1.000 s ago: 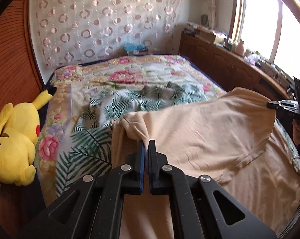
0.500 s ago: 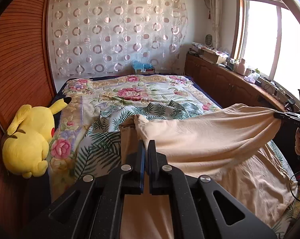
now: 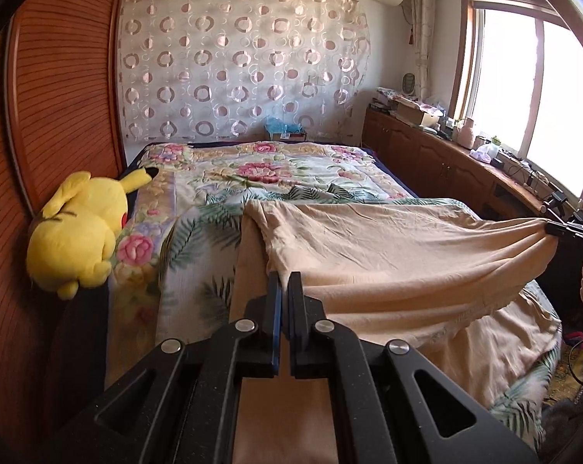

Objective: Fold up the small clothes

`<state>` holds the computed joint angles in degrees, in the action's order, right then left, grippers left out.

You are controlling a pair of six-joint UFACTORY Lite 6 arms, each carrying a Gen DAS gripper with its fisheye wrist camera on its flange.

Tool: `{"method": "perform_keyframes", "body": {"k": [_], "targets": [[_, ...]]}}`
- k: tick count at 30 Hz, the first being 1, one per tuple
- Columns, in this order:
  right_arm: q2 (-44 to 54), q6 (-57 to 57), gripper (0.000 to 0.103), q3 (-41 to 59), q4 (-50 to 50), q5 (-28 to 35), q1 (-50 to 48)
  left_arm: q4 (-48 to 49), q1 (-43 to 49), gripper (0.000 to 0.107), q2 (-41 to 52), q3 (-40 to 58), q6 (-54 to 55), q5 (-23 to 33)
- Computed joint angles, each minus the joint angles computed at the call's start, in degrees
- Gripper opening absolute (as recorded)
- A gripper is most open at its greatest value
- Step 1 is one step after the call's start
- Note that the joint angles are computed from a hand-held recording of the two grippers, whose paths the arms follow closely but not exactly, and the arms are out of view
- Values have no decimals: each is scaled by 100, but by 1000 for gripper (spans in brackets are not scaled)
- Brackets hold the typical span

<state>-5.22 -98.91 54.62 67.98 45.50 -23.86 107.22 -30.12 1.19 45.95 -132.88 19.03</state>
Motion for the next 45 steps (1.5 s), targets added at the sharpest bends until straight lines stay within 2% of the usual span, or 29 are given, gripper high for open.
{"method": "perform_keyframes", "body": {"k": [4,7,9,11,13,15,16,17,18,19,21,28,31,36,41,45], "targets": [[-498,-194,6,-474,-94,398,-476,-644,-445,3,-409,-462,358,396],[-617,-254,6,-732,-172,442,-616,-765,-579,3,-373,-641,256,433],[-661,-255,6,-959,-257,136,-484,-717,-566,3,-63,-625,129,414],[-480,-265,6,-1070,-300,-444,-129,-600,-515,3,187,-607,-49,336],[-208,-255,6,-1055,-319,-709,55,-442,-475,7,348,-589,-280,242],[-7,-176,8,-958,-326,-1066,305,-392,-477,16,435,-592,-398,282],[38,-141,15,-911,-352,-1208,398,-419,-485,20,460,-588,-390,310],[13,-56,18,-885,-396,-1306,484,-382,-478,29,441,-613,-438,315],[21,-37,26,-825,-399,-1344,515,-333,-491,36,419,-641,-505,317],[36,-30,35,-745,-394,-1342,521,-172,-466,39,378,-693,-654,303],[-152,-45,46,-823,-325,-1335,567,-139,-449,40,360,-681,-685,279],[-146,-352,47,-828,467,-1569,945,-336,-598,42,868,-152,-489,334],[-132,-872,47,-1079,1314,-1845,1359,-529,-605,46,1163,157,-224,326],[689,-2189,47,-1178,2722,-2032,1841,-53,-698,50,1409,322,-833,257],[1347,-2029,47,-768,2603,-2085,2084,357,-872,50,1671,445,-1399,94],[1465,-1936,47,-772,2503,-1994,2075,239,-1058,50,1779,486,-1381,20]]}}
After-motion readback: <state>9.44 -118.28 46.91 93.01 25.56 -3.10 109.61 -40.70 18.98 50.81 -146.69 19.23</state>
